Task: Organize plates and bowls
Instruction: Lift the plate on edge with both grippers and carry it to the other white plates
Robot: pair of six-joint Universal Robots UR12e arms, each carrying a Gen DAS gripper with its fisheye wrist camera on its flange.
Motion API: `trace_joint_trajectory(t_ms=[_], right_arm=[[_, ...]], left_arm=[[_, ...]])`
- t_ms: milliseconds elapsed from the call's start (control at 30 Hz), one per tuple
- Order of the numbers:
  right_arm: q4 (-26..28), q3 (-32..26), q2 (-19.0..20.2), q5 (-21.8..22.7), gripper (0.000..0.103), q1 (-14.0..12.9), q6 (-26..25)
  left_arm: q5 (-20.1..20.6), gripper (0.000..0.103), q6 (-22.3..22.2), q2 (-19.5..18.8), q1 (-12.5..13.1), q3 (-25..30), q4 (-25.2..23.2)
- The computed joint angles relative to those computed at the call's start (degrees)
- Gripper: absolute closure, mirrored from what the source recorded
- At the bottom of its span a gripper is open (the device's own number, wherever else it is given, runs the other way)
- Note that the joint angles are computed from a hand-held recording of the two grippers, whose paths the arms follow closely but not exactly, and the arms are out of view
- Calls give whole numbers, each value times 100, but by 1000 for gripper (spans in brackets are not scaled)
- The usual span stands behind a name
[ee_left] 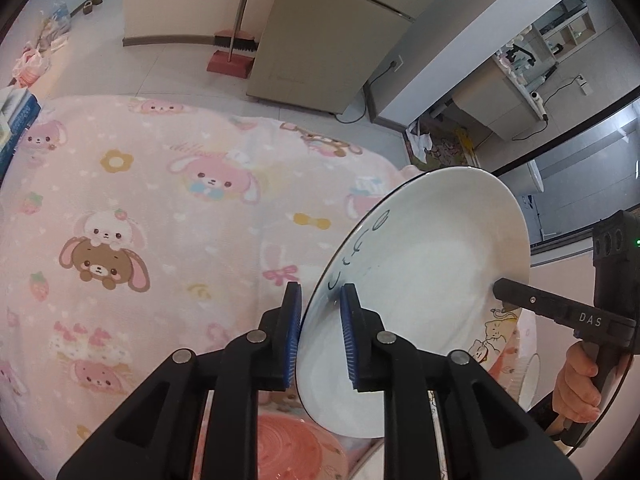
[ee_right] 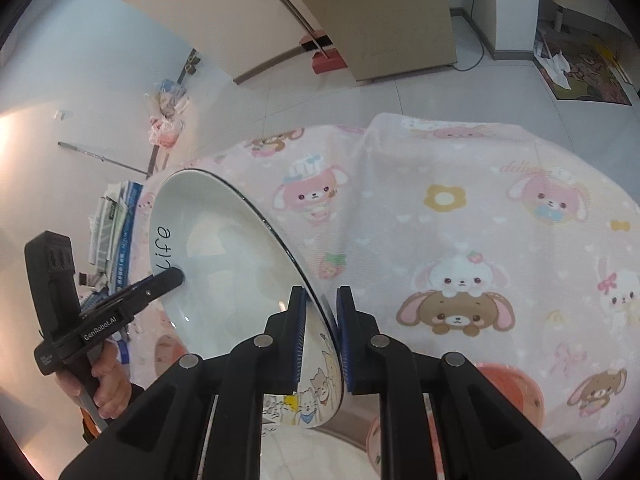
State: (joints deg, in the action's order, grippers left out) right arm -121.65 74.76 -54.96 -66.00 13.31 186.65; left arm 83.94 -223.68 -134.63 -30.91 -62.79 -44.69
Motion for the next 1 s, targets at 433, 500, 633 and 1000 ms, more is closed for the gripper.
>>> trace_joint_trajectory(t_ms=[433, 500, 633, 1000], right_arm=[[-223, 961, -793, 307, 86, -127, 308], [-378, 1152, -904, 304, 86, -142, 400], [-411, 1518, -1123, 356, 86, -171, 359], [-738, 2382, -1652, 155, 86, -241, 316]], left_arm=[[75, 86, -72, 269, -222, -127, 44], [131, 86, -147, 303, -279, -170, 88], [106, 86, -126, 376, -362, -292, 97], [157, 89, -306, 511, -639, -701, 452]])
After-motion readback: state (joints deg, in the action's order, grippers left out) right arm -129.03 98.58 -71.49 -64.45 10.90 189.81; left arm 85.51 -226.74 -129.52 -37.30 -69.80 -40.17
